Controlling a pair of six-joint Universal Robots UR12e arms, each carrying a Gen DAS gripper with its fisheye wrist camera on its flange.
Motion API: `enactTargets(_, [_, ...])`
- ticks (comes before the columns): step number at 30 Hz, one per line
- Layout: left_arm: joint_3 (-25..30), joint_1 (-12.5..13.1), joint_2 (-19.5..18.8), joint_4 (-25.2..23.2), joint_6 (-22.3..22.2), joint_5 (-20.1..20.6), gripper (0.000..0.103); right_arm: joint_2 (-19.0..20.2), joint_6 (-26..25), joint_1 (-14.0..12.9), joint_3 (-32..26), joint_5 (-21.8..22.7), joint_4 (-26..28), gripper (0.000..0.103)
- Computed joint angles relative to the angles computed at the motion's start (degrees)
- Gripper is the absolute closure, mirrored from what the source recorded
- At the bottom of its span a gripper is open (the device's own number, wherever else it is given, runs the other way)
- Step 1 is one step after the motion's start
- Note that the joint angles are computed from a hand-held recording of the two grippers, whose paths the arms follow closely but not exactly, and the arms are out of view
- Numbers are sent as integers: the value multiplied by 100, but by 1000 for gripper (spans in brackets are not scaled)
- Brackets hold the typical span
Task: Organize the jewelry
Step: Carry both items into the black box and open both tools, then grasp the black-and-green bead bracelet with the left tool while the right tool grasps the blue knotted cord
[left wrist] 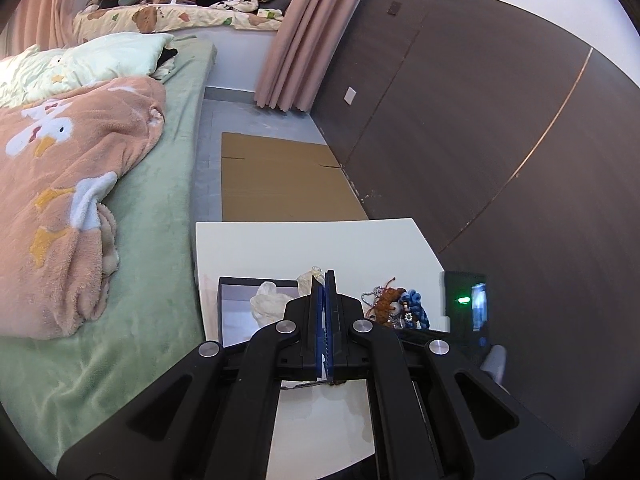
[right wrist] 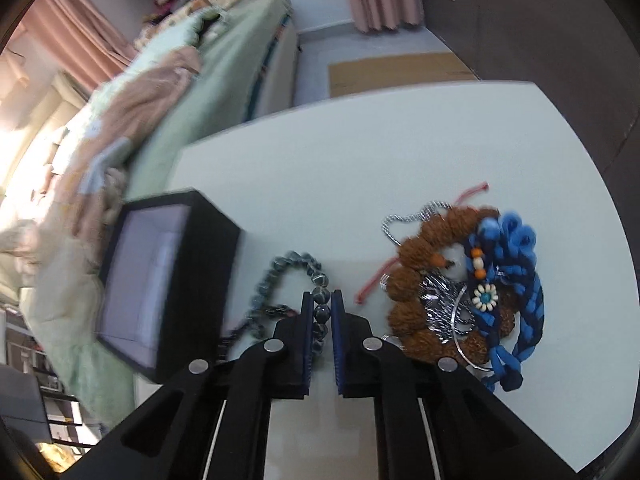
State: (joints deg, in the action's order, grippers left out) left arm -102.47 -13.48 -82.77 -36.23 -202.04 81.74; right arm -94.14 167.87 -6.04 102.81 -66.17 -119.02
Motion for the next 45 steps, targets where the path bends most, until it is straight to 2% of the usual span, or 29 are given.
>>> enactTargets(5, [13,81,-76,18,-62,-195,100,-204,-188,-98,-75,497,27,95])
enactTargets(7, [52,100,-123,-142,-116,-227,82,-253,-256,-110,-128,633,12,95])
enactTargets(8, [33,101,-117,-133,-178,-184,57,-281,-276,-111,-150,691,-5,95])
enactTargets(9, [-7,89,-101,-53,-260,-94,45,-305,-286,-107,-179,744,-20,95])
enactTargets(14, [-202,159,57,5,-465,50,31,-342,-357,-77,-325,1071,69,94])
enactTargets(18, [-330,246,200,9,-569,170,20,-276,-376,74,-451,1259,100,94])
enactTargets(23, [-466,369,375,-54,-697,340,15,-204,-404,223,-529,1517,279,94])
enactTargets(25, [-507,418,431,-90,-749,356,14,-148,-313,294,-583,1369,392,90])
enactTargets(26, [-526,443,455,-117,-779,361,14,-126,-261,322,-595,1229,435,77])
enactTargets(27, [-541,459,477,-140,-790,366,14,-138,-176,309,-546,1170,348,48])
enactTargets(28, [-552,466,490,-159,-785,376,14,-182,-95,276,-459,1158,155,40])
enactTargets(29, [-562,464,500,-166,-766,386,14,-220,-70,239,-391,1117,14,38])
enactTargets(37, [-458,300,355,-188,-655,303,14,-402,-55,-254,-225,1201,159,40])
enactTargets(45, [-245,-55,67,-197,-466,107,14,-602,-21,-772,-31,1117,241,40])
